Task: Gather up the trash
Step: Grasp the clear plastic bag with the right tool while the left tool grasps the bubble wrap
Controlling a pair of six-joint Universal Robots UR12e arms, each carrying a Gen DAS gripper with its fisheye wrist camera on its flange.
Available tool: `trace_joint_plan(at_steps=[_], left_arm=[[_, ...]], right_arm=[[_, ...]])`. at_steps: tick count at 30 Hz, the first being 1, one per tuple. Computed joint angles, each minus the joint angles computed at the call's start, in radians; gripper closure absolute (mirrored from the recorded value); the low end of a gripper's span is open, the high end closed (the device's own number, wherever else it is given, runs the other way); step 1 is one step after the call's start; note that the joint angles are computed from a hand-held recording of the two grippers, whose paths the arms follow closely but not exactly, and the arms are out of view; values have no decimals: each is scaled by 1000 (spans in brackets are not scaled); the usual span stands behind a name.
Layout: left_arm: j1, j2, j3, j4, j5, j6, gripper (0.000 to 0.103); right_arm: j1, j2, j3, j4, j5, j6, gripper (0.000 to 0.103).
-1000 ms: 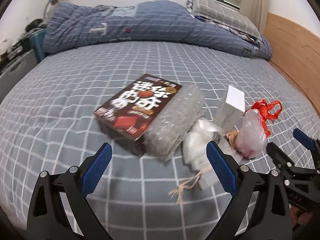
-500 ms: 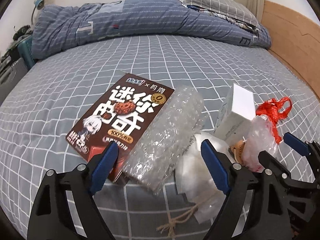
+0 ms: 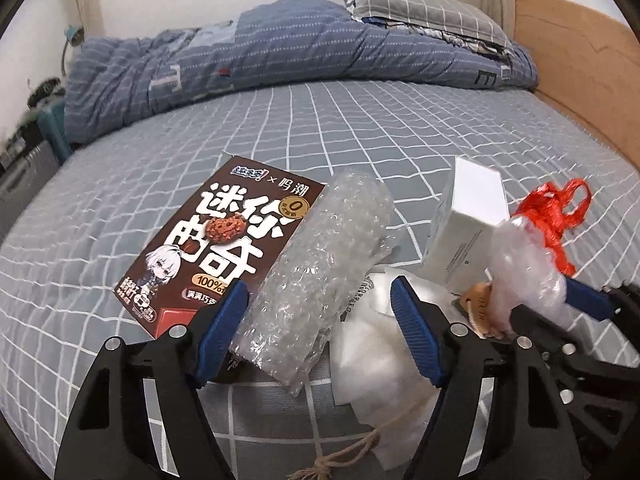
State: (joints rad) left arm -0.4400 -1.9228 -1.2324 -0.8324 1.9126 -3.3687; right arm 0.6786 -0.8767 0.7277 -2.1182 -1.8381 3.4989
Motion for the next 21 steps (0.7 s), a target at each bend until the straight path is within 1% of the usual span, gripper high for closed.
trace_joint_plan(at_steps=[1,5,9,11,14,15,16,17,18,21], left_arm=[[-2,-1,0,3,3,4,37],[-1,0,0,5,13,-5,45],[3,1,-4,8,17,2,56],[5,2,-6,11,15,10,59],[11,4,-9,14,-14,18,66],[14,6,-10,15,-27,16,71],[22,8,-11,2,-67,10,76],[29,10,-11,-19,-99,-7,76],[34,12,-18,-16,-114,-19,77],[42,19,-32,7,-132,-21,78]], right_arm=[[0,-1,2,-1,0,-1,56],[0,-2,1,-2,1,1,57],[-1,-4,4,-10,-2,1,59],[-1,-7,8,-15,-2,1,60],[-1,-10,12,-22,1,1,62],[-1,-11,13,-25,0,1,62],[-1,-11,13,-26,0,2,62],[-2,-12,14,-29,1,6,62],[-1,-14,18,-33,0,9,62],[0,-13,13,-34,-2,11,62]])
